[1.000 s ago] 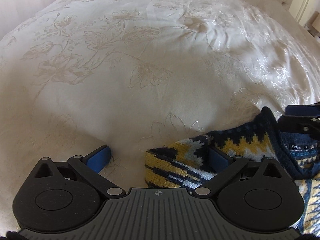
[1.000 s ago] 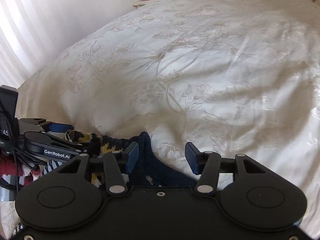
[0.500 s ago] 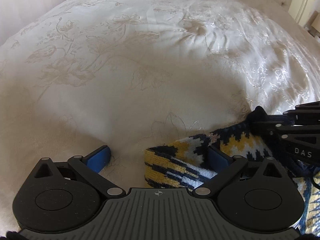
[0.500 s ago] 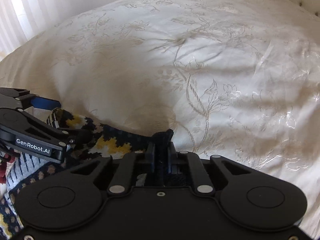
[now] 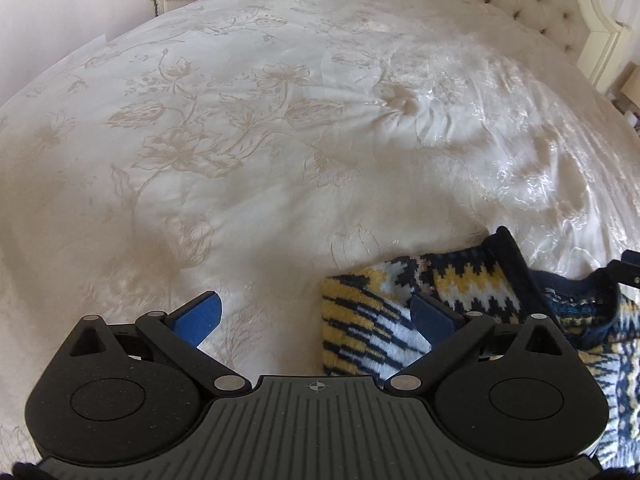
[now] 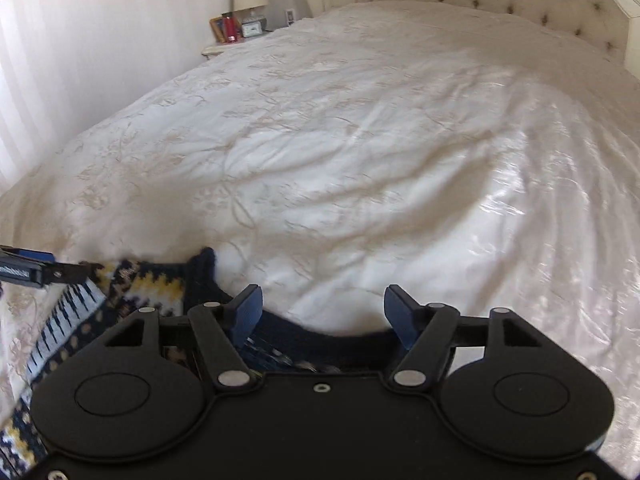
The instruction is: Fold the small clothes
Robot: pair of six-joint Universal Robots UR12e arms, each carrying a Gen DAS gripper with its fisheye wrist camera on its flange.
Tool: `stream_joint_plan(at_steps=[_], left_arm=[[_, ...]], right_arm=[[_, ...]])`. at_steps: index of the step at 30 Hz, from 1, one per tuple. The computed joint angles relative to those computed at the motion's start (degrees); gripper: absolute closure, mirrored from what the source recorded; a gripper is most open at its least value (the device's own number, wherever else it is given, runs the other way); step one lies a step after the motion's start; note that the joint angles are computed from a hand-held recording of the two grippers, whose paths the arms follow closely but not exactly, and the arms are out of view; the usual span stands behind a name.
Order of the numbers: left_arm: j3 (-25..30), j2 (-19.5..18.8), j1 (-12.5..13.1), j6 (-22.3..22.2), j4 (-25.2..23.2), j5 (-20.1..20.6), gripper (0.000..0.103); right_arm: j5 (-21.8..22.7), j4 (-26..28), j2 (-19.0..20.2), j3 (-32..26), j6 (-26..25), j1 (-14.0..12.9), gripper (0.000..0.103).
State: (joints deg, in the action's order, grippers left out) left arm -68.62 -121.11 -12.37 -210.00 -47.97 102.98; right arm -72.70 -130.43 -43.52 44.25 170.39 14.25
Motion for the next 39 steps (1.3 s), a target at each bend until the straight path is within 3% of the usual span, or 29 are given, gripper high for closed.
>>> stream_joint_plan(at_steps=[4,11,12,14,15,18,22,27,31,37,39], left_arm=[[-1.7,1.5,-0.2,-1.9,-0.8,-0.6,0.001],[-3.5,2.6,-0.9,-4.2,-1.7,-1.8,0.001],[-3.8,2.8,-1.0,-4.7,-2.0,-2.1,0.001],[-4.2,3.1,-1.0,-5.5,-2.3,-2.3,0.001],[-4.4,3.2,-1.1,-5.9,-2.6,-2.4,0.001],[-4.8,3.5,-1.2,-6.2,-2.9,-2.3,0.001],[-5.0,3.8,-1.3,-5.6,-3.3,-2.2,0.001],[-5.1,4.3,-1.6,-4.9,-3.4,-2.1,0.001],[-5.4,5.0,-2.0,-3.7,-2.5,-1.4,0.001],[-7.2,6.9,-2.7,-2.3,-1.0,-1.2,0.001],[-8.0,7.7,-3.1,-2.0,-0.7,-1.1,0.001]], right_arm=[[-2.8,4.1,-0.8,0.9,-4.1,-1.4,0.032],[-0.1,10.8,1.0,-2.3,-10.0,-2.5,0.033],[0.5,11.9,1.3,-2.8,-10.8,-2.5,0.037],[1.5,14.3,2.0,-4.0,-12.3,-2.4,0.053],[2.0,15.8,2.5,-5.0,-13.0,-2.2,0.077],[-0.4,15.6,3.0,-5.8,-14.9,-1.3,0.086],[-4.1,11.1,2.3,-3.6,-10.5,-0.8,0.088],[-3.9,8.8,1.5,-2.1,-8.7,-0.7,0.070],[-3.2,1.5,-1.6,2.5,-2.3,-1.4,0.039],[-4.3,-4.2,-9.0,12.7,2.8,-2.1,0.018],[-4.2,-4.9,-11.8,16.7,3.9,-2.4,0.016]])
